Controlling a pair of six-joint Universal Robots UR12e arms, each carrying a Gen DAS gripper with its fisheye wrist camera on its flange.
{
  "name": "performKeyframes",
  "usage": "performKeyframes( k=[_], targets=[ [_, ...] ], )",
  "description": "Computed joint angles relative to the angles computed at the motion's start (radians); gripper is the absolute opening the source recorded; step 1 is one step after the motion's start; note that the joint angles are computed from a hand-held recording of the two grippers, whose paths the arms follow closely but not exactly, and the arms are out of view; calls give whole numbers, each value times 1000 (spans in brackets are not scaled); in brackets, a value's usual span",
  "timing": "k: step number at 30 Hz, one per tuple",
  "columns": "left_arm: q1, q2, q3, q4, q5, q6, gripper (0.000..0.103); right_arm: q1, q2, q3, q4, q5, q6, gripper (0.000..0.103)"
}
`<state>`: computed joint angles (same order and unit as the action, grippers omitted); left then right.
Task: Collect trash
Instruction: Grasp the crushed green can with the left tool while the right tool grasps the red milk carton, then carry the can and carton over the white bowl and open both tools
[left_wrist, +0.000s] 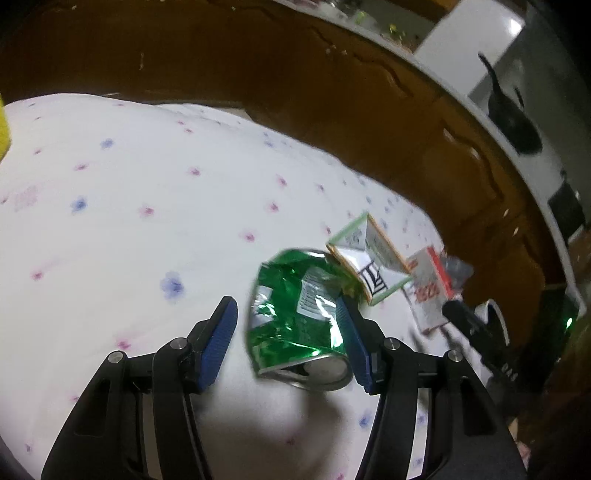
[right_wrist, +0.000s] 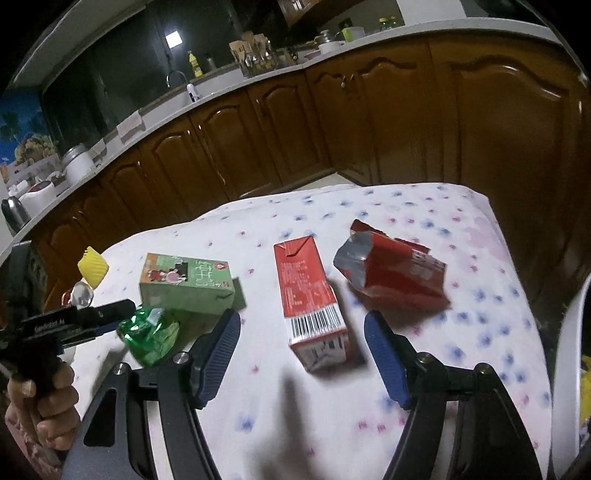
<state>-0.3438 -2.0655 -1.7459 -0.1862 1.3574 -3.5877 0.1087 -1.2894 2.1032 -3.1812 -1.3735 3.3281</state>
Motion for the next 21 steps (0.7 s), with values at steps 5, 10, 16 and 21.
performKeyframes(
  k=[5, 10, 16, 21],
  targets=[
    [-22, -7, 15, -25, 48, 33, 54, 9, 3, -9, 36, -11, -12, 37],
    [-44, 8, -7, 1, 96, 68, 48, 8, -23, 27, 25, 17, -29, 36],
    [-54, 56, -77, 42, 36, 91, 24, -5, -85, 103, 0, 56, 3, 35],
    [-81, 90, -117, 41, 28, 148, 23, -22, -144, 175, -8, 82, 26, 35]
  ],
)
